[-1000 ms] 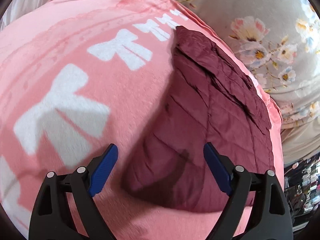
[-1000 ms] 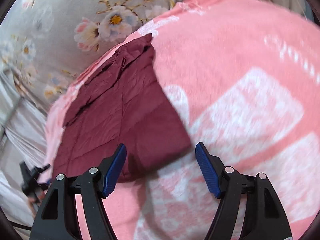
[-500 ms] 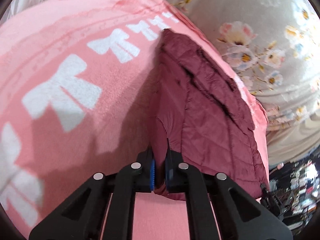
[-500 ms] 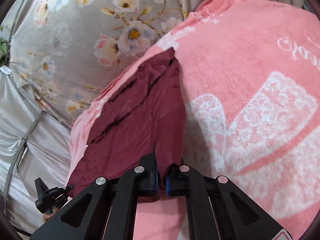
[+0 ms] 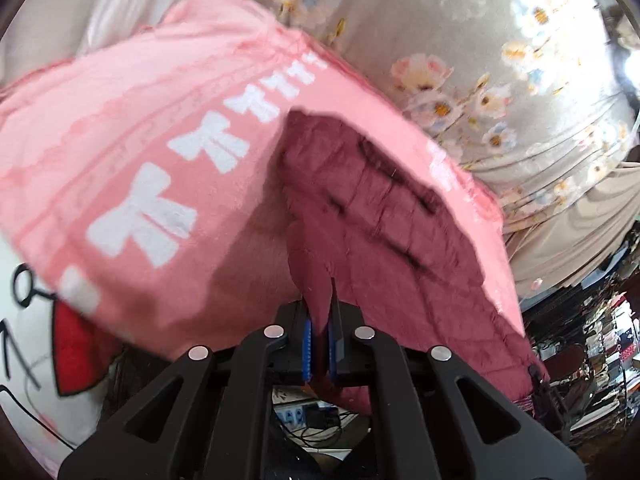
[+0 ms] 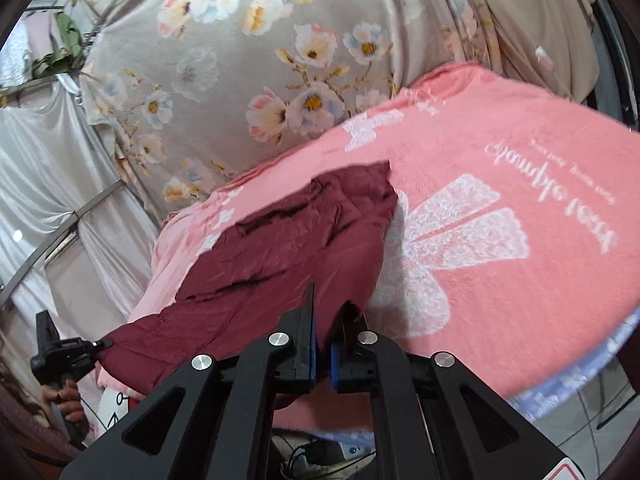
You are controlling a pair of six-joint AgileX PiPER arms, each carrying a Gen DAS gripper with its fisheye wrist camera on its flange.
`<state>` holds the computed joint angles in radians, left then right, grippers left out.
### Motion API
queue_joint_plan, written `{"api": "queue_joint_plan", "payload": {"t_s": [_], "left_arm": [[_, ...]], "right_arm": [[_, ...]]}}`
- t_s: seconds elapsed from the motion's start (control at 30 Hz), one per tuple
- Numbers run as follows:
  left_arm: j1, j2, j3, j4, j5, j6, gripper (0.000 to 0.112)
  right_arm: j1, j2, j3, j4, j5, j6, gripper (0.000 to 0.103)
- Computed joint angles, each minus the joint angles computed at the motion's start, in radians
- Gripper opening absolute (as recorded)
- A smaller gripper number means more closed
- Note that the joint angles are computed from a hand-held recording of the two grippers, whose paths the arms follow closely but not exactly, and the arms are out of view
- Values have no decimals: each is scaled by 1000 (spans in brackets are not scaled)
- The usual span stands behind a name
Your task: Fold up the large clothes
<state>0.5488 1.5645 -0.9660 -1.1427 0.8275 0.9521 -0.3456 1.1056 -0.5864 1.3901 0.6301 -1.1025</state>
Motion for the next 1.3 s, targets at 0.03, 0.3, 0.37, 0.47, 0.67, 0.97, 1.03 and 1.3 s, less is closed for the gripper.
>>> {"api": "queue_joint_plan", "payload": {"t_s": [0.03,0.3,0.37,0.47,0.67,0.97,1.03,1.3], "left_arm": [[24,-57,29,-14,21,15,4],[55,-217,-13,-93,76,30,4],[-4,-176,-59,-92,6,15,5],[-112,-45,-186,-27,-108,-65,5],[-285,205,-461,249,-290,-327,5],[-388,517,-854,641,-291,-734,5],[-402,597,-963,721,-260,-819,5],[-437,862,-1357,891,-103,-1011,5]], "right_arm": [[-27,-63,3,-26,22,28,4],[-96,-70,-92,185,63,-93,4],[-39,58,-156,282,27,-166,4],[37,225,-268,347,-50,-212,4],[122,505,-515,299,-148,-123,4],[194,806,-858,-22,-245,258,4],[206,865,-923,-86,-258,331,4],[229,1036,-1138,-369,-261,640,4]]}}
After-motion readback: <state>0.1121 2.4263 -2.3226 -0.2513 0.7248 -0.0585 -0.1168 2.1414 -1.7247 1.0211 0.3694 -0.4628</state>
